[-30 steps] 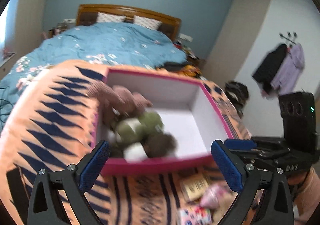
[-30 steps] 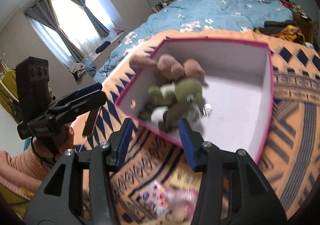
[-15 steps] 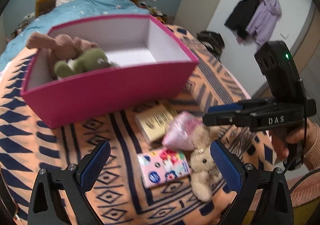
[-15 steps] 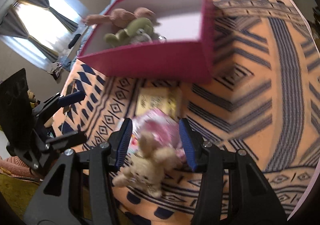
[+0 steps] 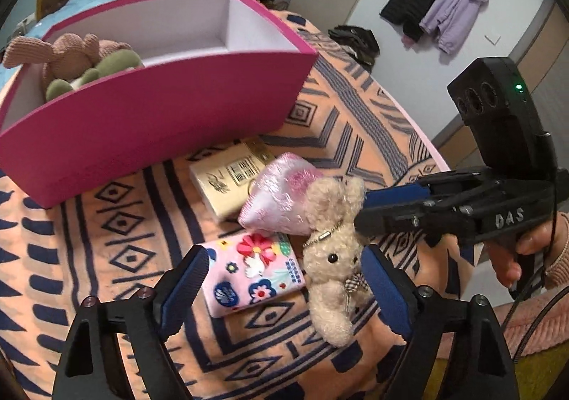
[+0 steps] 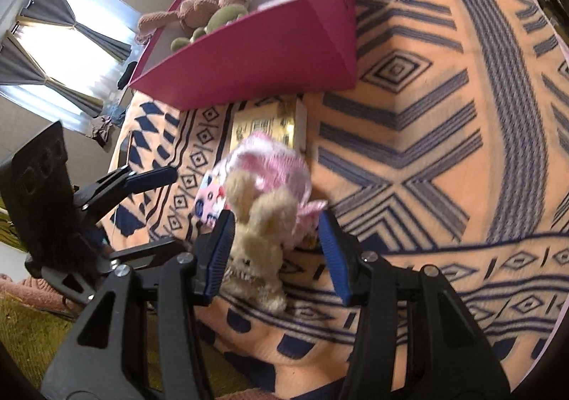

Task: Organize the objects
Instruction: 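Grasp the beige bunny keychain plush with the right gripper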

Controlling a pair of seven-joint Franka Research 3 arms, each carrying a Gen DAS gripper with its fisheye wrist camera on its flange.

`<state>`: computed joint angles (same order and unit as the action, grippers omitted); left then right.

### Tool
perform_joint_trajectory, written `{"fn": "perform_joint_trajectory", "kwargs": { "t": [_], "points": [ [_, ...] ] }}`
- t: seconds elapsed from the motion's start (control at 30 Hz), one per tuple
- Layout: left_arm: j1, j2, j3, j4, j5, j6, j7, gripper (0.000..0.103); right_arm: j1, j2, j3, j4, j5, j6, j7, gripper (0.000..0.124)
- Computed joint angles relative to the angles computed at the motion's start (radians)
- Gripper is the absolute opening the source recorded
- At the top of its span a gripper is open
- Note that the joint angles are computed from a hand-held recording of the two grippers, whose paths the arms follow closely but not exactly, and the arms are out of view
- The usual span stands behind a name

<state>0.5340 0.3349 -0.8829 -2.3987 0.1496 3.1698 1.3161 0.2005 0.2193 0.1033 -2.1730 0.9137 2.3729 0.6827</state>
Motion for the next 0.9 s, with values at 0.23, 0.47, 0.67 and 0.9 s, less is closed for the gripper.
{"fn": "perform_joint_trajectory", "kwargs": {
  "t": [0.23, 0.47, 0.67, 0.9],
  "points": [
    [0.016, 0.031, -0.031, 0.009, -0.01, -0.04, 0.043, 0.078, 0.002, -0.001, 0.005, -0.017, 0.014, -0.024, -0.011, 0.052],
    [0.06, 0.071, -0.078, 0.012, -0.056, -0.06, 0.09, 0.071, 0.008, 0.014, 0.009, -0.004, 0.014, -0.041, -0.017, 0.052],
    [0.113, 0.108, -0.131, 0.01, -0.066, -0.059, 0.114, 0.063, 0.01, 0.015, 0.011, 0.001, 0.008, -0.057, -0.038, 0.036],
    [0.2, 0.172, -0.205, 0.01, -0.028, -0.065, 0.102, 0.058, 0.003, 0.014, 0.009, 0.006, 0.03, -0.073, -0.05, 0.032]
  ]
}}
